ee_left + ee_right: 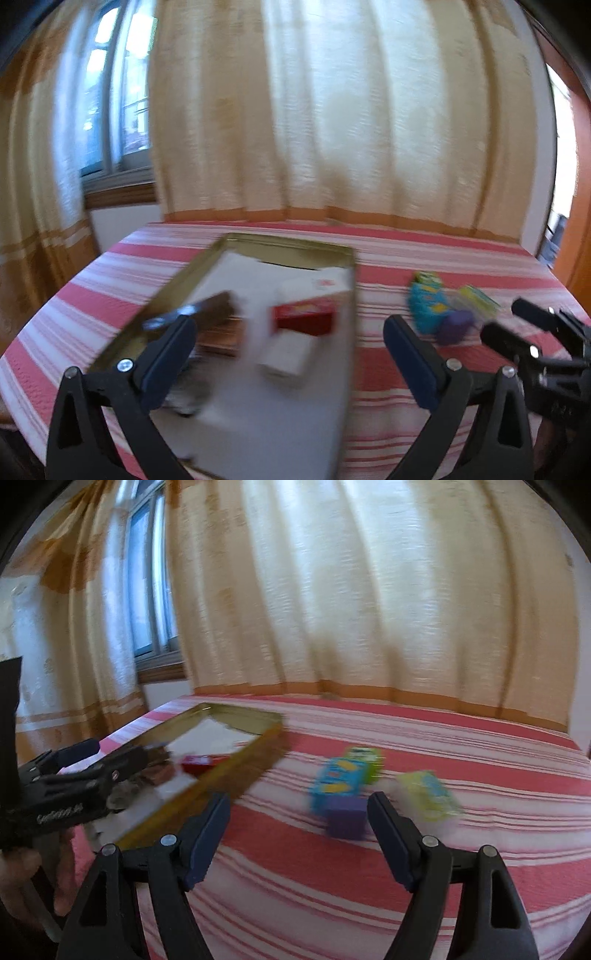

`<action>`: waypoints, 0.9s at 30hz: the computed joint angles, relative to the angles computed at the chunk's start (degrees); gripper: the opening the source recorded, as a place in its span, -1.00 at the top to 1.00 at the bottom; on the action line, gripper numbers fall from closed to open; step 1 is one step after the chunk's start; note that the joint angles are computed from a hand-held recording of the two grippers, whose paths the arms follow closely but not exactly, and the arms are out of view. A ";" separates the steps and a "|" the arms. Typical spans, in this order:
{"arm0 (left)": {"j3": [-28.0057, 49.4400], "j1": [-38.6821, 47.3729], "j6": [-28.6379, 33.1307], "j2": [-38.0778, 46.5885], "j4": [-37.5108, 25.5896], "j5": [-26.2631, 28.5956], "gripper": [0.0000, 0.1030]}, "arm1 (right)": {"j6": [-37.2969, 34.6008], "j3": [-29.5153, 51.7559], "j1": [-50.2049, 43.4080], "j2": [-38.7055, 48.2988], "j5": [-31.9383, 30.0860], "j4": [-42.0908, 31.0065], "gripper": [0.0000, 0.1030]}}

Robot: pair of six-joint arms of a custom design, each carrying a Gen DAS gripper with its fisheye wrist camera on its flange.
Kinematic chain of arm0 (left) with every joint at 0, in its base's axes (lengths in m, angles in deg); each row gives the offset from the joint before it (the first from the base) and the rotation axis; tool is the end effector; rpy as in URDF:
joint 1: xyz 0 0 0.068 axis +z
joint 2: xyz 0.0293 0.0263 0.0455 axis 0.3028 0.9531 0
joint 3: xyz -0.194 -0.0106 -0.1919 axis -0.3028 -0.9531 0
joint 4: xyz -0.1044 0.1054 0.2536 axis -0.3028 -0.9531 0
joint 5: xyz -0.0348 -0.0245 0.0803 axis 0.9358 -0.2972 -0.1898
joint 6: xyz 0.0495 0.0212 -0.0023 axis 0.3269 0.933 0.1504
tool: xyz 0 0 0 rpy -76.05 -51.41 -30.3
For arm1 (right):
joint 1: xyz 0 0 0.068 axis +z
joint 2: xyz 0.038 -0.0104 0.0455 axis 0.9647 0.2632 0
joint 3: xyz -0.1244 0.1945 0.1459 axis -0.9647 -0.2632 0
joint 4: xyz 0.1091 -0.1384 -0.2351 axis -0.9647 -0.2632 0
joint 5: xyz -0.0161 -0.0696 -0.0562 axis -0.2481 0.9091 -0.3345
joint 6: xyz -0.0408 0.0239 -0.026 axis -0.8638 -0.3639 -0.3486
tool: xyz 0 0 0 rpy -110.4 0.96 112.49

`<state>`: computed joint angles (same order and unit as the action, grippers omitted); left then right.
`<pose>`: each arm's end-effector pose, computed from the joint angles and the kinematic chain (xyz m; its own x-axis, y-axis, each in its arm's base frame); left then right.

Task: Organize rigid objects
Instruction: 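Open the left tool on the pouch while the right tool releases the red brick, then move the left tool to the purple block while the right tool approaches the floss box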

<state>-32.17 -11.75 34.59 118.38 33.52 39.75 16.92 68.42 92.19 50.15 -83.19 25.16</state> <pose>0.2347 -0.1050 0.1465 -0.4285 -0.1722 -0.8870 -0.3339 0.9424 -0.0217 0.2978 0.1033 0.1545 -0.4066 -0.1803 -0.8956 -0.5300 0.8451 0.0705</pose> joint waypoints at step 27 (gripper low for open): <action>34.39 -6.02 -0.56 34.91 -10.45 8.41 -0.98 | 5.84 7.42 -17.20 7.17 -4.89 -5.44 -0.53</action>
